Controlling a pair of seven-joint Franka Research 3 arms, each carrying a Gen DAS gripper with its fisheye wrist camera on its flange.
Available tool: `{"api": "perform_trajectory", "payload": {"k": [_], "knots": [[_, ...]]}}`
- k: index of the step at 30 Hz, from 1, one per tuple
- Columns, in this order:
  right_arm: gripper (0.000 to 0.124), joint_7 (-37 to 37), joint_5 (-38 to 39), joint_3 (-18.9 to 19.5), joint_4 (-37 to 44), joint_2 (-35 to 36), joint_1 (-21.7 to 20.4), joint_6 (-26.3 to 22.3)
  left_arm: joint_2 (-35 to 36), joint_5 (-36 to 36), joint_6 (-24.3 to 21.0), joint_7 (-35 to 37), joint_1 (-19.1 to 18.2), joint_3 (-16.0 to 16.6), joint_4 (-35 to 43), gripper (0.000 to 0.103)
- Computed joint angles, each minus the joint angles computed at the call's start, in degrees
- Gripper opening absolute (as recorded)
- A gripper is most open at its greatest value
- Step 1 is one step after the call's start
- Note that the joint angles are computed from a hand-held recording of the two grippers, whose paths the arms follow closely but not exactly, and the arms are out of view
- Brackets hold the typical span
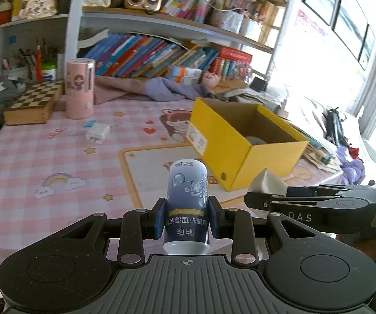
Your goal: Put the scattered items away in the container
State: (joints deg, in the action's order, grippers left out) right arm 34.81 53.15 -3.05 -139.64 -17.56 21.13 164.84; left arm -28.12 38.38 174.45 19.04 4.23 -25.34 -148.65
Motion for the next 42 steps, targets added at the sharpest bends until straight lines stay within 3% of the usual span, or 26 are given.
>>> {"api": "perform_trajectory", "payload": {"k": [9, 23, 32, 42], "knots": [[0.051, 4.3, -3.8, -0.4, -2.1, -1.5, -2.4, 1.0, 4.2, 0.5, 1.8, 0.7, -0.4, -0.5, 2.7, 0.031], [0.051, 8.6, -6.8, -3.4, -3.2, -2.1, -5.8, 1.8, 14.5, 4.5, 1.8, 3.2, -4.8, 0.9, 11.5, 0.031], [0.051, 8.5, -6.9, -4.4, -0.9, 0.2, -7.7, 2.0, 20.9, 8.8, 1.2, 2.6, -9.9, 4.9, 17.6, 0.031], [0.051, 9.4, -7.7, -3.8, 1.8, 3.3, -10.2, 1.6, 25.7, 6.4, 1.5, 7.1, -15.2, 9.8, 21.8, 0.031]]}}
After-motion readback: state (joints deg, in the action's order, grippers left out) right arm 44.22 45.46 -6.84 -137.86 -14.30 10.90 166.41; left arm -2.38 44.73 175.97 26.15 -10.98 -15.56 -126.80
